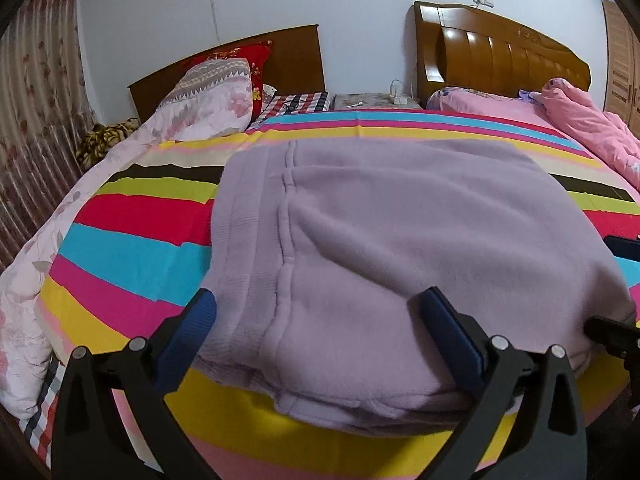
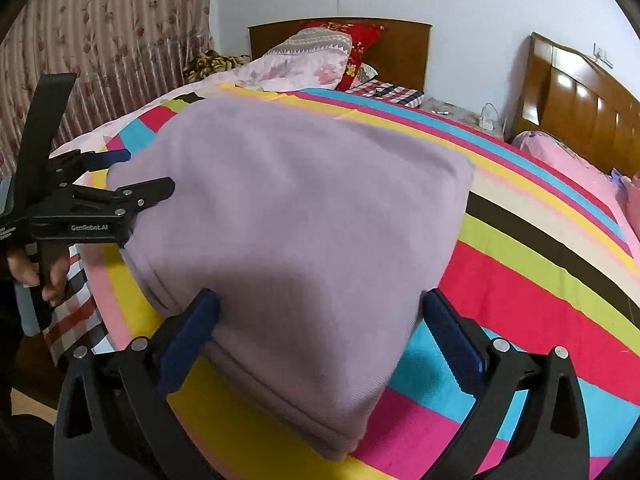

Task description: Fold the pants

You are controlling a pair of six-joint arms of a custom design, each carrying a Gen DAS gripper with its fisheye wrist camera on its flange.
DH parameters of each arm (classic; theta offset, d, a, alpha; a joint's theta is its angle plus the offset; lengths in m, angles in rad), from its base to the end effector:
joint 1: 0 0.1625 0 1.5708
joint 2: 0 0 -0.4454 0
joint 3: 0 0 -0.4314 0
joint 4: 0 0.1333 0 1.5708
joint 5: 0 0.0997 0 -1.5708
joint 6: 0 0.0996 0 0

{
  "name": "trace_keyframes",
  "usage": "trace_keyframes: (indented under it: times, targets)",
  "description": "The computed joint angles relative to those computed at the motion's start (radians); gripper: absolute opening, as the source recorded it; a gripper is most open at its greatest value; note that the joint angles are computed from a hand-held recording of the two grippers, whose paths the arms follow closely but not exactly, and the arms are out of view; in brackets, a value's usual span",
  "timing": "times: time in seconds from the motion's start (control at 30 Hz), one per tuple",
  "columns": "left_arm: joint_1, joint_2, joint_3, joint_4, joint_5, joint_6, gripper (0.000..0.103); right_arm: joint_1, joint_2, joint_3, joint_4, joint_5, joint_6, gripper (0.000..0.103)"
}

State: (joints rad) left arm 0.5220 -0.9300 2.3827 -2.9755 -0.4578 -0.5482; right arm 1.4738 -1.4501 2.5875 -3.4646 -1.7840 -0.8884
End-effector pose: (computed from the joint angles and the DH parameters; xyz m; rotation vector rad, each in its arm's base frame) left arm -0.2484 -0.3997 0.0424 0.5674 2.0890 -0.9282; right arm 0.0755 -0.3832 0.2108 0.8662 -2.3497 0.7492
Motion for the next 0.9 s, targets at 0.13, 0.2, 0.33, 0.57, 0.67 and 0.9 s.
trace_keyframes:
  times: [0.13, 0.2, 0.33, 0.57, 0.67, 0.9]
  targets:
    - [-0.004, 0.011, 0.009, -0.040, 0.010, 0.018, 0.102, -0.003, -0.007, 0.021, -0.026, 0.002, 0.028, 0.099]
    - [-0.008, 0.009, 0.002, -0.003, 0.010, -0.002, 0.102, -0.001, -0.037, 0.029, -0.002, 0.006, 0.040, 0.099]
    - [-0.005, -0.006, -0.013, 0.075, 0.023, -0.041, 0.102, -0.002, -0.100, 0.056, 0.043, -0.010, -0.015, 0.099]
    - [-0.079, -0.049, 0.002, 0.325, 0.086, -0.350, 0.102, -0.071, -0.293, 0.159, 0.048, 0.113, -0.007, 0.099]
    - [-0.160, -0.086, 0.020, 0.510, 0.103, -0.587, 0.102, -0.075, -0.315, 0.211, -0.119, 0.161, -0.013, 0.099]
    - [-0.303, -0.059, -0.032, 0.886, 0.071, -0.962, 0.102, -0.005, -0.198, 0.209, -0.327, 0.059, 0.019, 0.099]
